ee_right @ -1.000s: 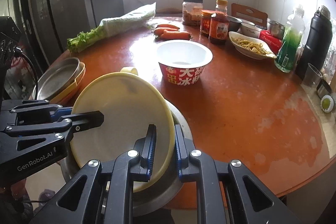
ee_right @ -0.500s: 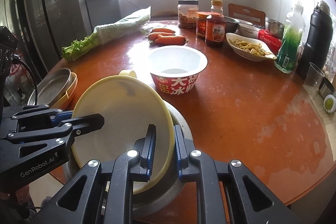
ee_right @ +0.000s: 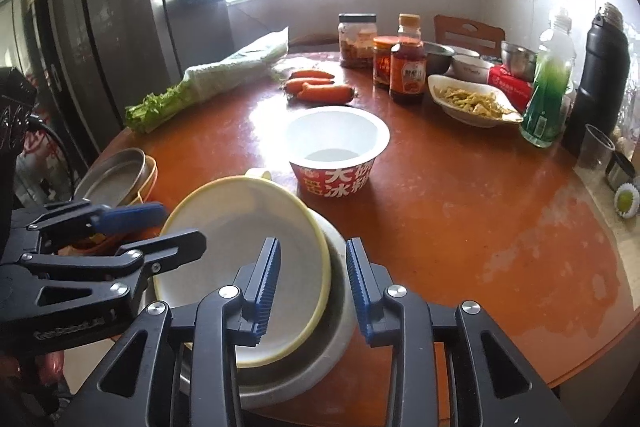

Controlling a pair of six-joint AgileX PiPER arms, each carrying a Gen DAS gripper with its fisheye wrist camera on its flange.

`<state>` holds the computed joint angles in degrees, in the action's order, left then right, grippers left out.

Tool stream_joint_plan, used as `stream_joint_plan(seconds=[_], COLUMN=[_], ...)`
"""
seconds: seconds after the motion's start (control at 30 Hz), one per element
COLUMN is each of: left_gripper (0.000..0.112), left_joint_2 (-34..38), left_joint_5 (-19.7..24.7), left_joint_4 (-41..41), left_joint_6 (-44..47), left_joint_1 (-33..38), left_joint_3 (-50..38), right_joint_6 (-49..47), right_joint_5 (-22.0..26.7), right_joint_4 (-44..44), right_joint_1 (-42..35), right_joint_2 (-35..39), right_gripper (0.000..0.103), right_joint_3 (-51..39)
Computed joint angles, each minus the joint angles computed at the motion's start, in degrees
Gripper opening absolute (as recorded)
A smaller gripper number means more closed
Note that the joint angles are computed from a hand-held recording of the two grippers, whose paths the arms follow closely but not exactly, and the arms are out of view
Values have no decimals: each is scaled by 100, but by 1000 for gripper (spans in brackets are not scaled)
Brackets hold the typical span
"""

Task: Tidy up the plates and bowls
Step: 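Move both tools to the rim of the white printed bowl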

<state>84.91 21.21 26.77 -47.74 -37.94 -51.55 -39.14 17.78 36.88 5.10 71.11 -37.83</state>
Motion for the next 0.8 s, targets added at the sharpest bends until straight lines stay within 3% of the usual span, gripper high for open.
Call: stream_joint_plan(seconds=[0.13,0.37,0.8], left_gripper=[60,62,62], left_joint_2=[-46,333,1981], left_joint_5=[91,165,981], left_joint_4=[74,-635,-1989], left_joint_6=[-65,724,2179], left_joint_1=[111,391,887], left_joint_3=[-121,-756,-2975], right_joint_6=[-201,-1271,-1175], right_joint_5=[100,331,706], right_joint_4=[241,1400,1280], right_joint_1=[-185,-686,-994], right_joint_2=[-28,103,1546], right_gripper=[37,44,45], right_joint_3=[-64,-294,-1691])
